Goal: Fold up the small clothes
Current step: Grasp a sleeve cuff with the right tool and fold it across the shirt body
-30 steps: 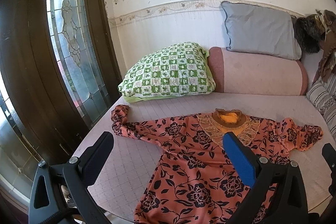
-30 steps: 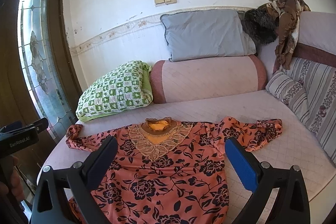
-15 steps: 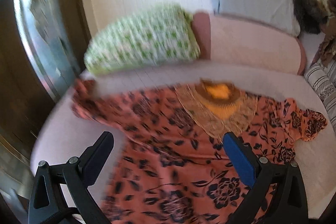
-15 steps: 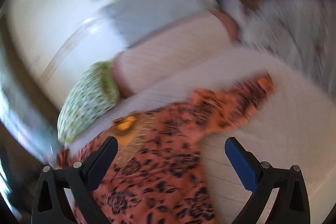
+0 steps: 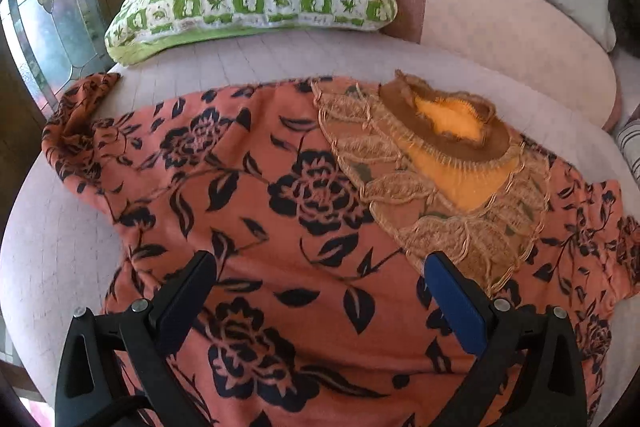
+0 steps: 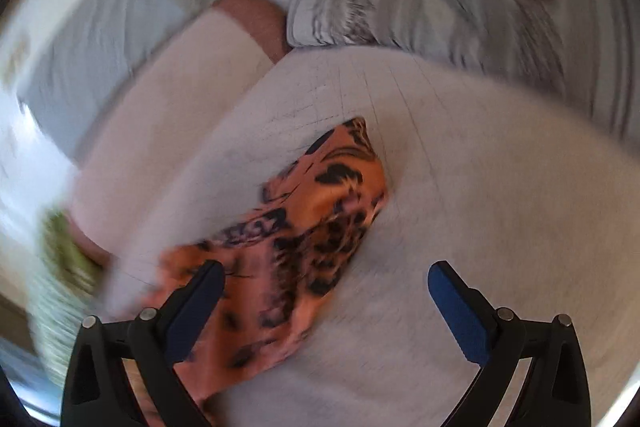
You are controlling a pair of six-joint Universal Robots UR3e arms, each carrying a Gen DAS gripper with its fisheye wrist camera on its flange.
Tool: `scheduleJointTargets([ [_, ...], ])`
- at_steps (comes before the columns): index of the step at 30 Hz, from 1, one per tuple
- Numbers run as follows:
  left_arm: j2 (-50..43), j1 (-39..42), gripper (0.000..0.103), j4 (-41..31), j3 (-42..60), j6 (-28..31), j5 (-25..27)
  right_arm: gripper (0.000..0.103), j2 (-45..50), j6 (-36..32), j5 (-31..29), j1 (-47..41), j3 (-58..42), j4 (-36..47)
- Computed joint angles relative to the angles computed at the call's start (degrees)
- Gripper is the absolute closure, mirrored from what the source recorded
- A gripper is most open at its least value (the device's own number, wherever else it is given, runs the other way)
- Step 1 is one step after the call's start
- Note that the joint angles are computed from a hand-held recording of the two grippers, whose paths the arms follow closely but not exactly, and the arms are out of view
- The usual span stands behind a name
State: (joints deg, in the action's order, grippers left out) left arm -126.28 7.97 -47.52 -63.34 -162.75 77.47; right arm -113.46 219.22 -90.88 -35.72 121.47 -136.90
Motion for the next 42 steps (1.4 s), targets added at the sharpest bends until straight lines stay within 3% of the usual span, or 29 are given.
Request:
scheduleJointTargets([
  [2,-0.4,0.4,0.0,-1.1,1.7,0.3,-1.0,0.001,7.5,-2.0,-8.3,4.4,-4.4,0.4],
  [8,-3.1,0.3,0.0,-2.6,5.9,-0.6,-0.8,0.002,19.0,-7.0,-24.5,11.1,-12.2,2.0],
  [14,-4.0,-0.8,0.0,-2.7,6.8,0.5,-0.2,0.001,24.2,-16.7,-37.7,18.0,-19.7,4.5],
  [17,-3.1,-0.9,0.0,-2.1,5.4,1.7,-0.7,0.001,28.0,-24.8,-39.7,20.2,-24.8,4.6],
  [20,-3.0,-0.8,0.0,-2.3,5.2,2.1,-0.9,0.003,32.3,-31.8,-34.1,17.8,-30.3,8.4],
  [21,-3.2,-0.7,0.0,-2.6,5.7,2.0,-0.8,0.008,33.5,-32.8,-31.6,16.5,-31.9,10.4],
  [22,-3.5,-0.7,0.0,-3.0,6.2,1.9,-0.6,0.023,33.9,-33.1,-29.4,15.2,-32.6,11.5],
  [23,-3.7,-0.6,0.0,-3.4,6.6,1.8,-0.5,0.086,34.2,-32.6,-25.5,13.2,-34.0,14.2],
  [24,-3.9,-0.5,0.0,-3.8,7.2,1.6,-0.5,0.095,33.5,-30.5,-22.0,11.3,-34.8,17.5],
  [28,-4.2,0.1,0.0,-4.4,8.3,0.8,-0.8,0.095,24.7,-25.9,-8.5,5.1,-29.9,15.2],
  [34,-2.9,2.8,0.0,-3.2,9.1,-0.4,-1.8,0.094,15.0,-17.9,18.6,-0.6,-29.2,12.3],
  [37,-3.2,5.4,0.0,-1.7,11.3,-2.7,-0.2,0.094,19.2,-7.7,29.2,3.9,-33.8,3.7],
  [42,-8.1,11.8,0.0,-7.5,22.6,-7.1,-1.6,0.094,39.1,10.9,30.5,19.2,-49.7,-12.4],
])
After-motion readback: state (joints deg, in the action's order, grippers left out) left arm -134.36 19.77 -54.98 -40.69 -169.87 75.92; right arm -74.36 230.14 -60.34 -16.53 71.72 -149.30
